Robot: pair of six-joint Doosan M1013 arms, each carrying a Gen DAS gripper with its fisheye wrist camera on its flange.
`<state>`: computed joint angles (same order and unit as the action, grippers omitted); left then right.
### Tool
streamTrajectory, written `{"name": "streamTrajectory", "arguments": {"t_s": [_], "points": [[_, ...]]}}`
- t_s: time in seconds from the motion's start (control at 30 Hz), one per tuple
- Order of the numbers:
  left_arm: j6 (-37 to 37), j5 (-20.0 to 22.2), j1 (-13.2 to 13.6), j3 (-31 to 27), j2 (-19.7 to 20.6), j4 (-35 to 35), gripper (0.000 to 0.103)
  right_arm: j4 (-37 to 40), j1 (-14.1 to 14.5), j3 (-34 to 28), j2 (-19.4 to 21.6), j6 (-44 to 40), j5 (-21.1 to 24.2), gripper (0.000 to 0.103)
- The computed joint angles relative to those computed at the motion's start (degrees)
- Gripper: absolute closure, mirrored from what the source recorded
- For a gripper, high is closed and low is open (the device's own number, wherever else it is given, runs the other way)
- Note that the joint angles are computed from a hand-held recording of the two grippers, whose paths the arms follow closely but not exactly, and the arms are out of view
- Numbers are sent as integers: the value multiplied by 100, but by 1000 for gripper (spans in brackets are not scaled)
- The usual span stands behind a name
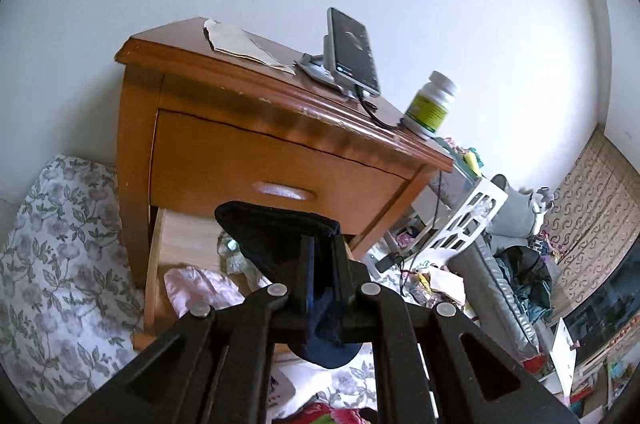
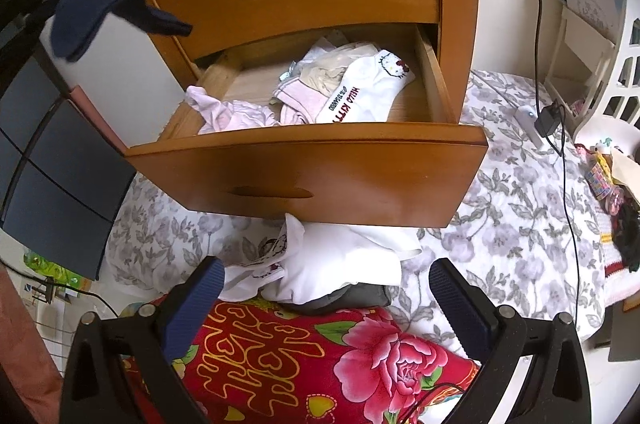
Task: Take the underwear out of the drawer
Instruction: 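Lift the navy garment up out of the drawer with the left gripper, then carry the navy garment over the red cushion and lower it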
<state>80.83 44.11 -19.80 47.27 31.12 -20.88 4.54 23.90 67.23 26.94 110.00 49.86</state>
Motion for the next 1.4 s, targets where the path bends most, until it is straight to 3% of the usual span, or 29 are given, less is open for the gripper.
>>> {"name": "streamTrajectory", "arguments": {"t_s": [0.23, 0.6, 1.4], "points": [[-81, -235, -102, 763, -413, 82, 96, -48, 60, 63, -60, 19, -65, 0], [-86, 296, -181, 1213, -490, -103, 96, -104, 153, 137, -127, 8, -111, 0], [-390, 1617, -330, 950, 137, 9, 96, 36, 72, 243, -137, 55, -111, 0]]}}
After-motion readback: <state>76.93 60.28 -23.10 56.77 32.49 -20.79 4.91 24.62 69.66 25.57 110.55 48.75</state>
